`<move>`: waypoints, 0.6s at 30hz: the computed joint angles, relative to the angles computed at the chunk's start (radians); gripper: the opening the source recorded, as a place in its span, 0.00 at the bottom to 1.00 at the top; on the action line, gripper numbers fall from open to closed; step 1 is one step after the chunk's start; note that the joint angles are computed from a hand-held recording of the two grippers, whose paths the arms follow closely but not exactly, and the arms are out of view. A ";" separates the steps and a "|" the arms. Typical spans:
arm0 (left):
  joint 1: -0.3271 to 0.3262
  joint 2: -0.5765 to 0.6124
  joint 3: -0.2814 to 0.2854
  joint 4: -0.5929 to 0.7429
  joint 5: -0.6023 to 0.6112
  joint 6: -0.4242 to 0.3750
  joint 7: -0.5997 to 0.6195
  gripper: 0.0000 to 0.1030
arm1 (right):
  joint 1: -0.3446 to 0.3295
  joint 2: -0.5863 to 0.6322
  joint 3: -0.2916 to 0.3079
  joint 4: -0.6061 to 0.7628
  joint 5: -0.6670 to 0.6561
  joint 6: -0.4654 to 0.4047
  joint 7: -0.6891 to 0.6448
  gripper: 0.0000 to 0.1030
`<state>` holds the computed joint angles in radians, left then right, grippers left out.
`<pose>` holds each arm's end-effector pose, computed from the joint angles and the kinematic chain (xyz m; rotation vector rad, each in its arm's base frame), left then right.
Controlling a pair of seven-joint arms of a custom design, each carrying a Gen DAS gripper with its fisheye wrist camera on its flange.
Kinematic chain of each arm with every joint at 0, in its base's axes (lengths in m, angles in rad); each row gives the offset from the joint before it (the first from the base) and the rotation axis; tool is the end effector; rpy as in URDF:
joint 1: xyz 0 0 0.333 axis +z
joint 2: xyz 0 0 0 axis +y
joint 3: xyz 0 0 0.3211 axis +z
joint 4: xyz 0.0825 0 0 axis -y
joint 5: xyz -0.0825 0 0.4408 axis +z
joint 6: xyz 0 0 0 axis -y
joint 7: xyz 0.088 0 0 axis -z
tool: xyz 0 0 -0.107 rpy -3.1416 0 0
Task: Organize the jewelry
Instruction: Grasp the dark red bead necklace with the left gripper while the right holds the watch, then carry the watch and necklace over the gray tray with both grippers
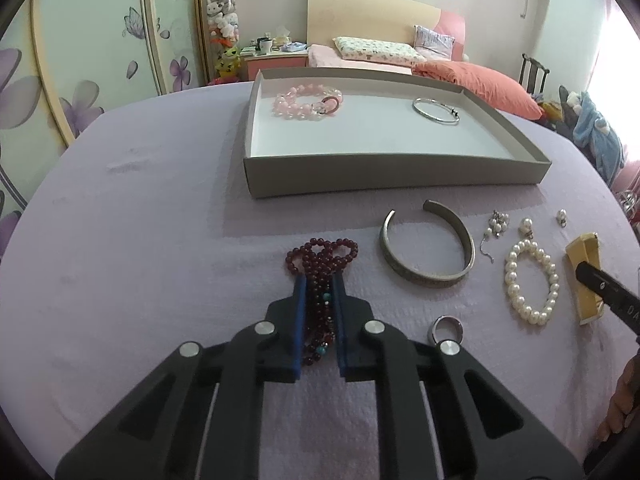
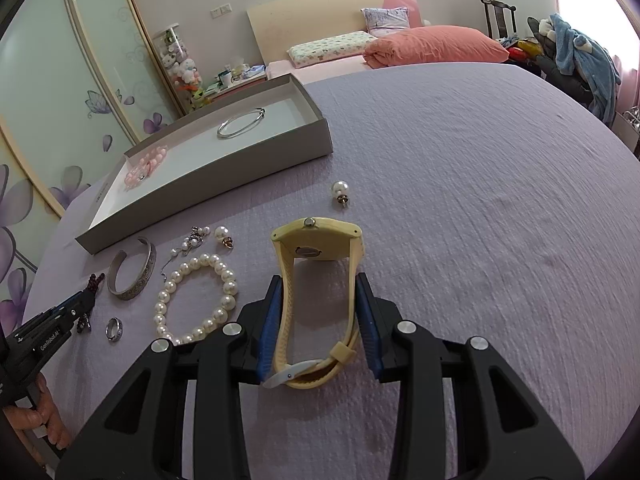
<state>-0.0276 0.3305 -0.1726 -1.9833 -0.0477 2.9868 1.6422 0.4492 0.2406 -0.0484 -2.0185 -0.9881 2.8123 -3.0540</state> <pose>0.6862 -0.1285 0.3466 -1.6771 2.0475 -0.7664 0.5975 0.2985 0.3469 -1.3784 2.0558 -0.5554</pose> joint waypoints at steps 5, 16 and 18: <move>0.009 -0.010 -0.011 -0.018 -0.006 0.033 0.010 0.08 | 0.001 -0.001 0.002 0.000 0.004 0.002 -0.006 0.36; 0.230 -0.073 -0.260 -0.097 -0.281 0.113 0.275 0.07 | 0.012 -0.030 -0.003 -0.024 -0.059 0.028 0.035 0.36; 0.331 -0.093 -0.378 -0.123 -0.407 0.136 0.397 0.05 | 0.014 -0.040 0.001 -0.027 -0.097 0.021 0.062 0.35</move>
<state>0.3037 0.2374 -0.5510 -2.1058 -0.4549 3.1225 2.0390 0.4627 0.2004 -0.0478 -2.0458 -1.0853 2.8334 -2.9919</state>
